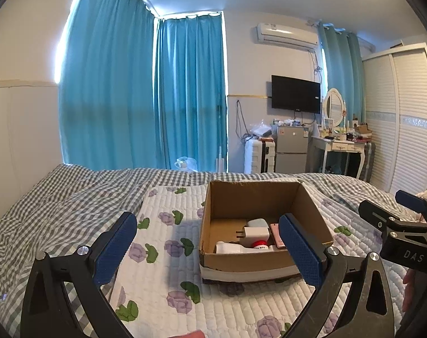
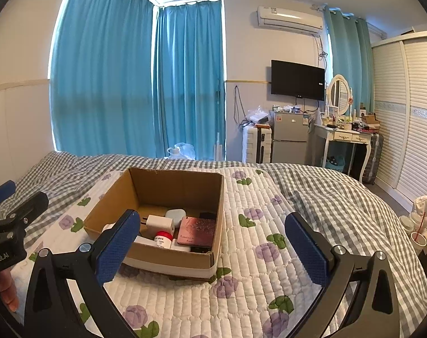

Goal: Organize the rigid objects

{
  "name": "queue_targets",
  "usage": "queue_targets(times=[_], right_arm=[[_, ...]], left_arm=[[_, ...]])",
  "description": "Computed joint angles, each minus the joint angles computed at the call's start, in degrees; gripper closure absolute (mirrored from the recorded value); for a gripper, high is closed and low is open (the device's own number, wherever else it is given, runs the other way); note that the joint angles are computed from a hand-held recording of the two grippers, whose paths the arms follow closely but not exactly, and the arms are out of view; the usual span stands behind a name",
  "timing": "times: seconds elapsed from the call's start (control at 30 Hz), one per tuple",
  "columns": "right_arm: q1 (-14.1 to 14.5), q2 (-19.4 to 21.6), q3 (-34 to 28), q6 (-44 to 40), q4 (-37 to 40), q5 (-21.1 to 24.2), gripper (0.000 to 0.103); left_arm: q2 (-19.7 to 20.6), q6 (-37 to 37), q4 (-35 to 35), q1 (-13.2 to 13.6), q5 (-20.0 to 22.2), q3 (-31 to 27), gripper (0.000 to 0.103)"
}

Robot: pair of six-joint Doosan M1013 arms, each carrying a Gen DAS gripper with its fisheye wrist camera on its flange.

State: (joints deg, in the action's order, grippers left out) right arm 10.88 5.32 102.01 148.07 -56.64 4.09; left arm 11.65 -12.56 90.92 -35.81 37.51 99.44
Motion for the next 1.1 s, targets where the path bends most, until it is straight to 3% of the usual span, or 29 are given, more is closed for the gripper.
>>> queue_targets(times=[0.3,1.1], right_arm=[[0.15,0.26,-0.13,-7.71,7.23,0.89,0.0],[0.35,0.35,-0.3,-10.35,9.76,2.11,0.0]], left_arm=[[-0.03,-0.27,-0.41,0.21,-0.09,0.01,0.0],[0.01,0.62,-1.08,0.27,-0.29,-0.02,0.0]])
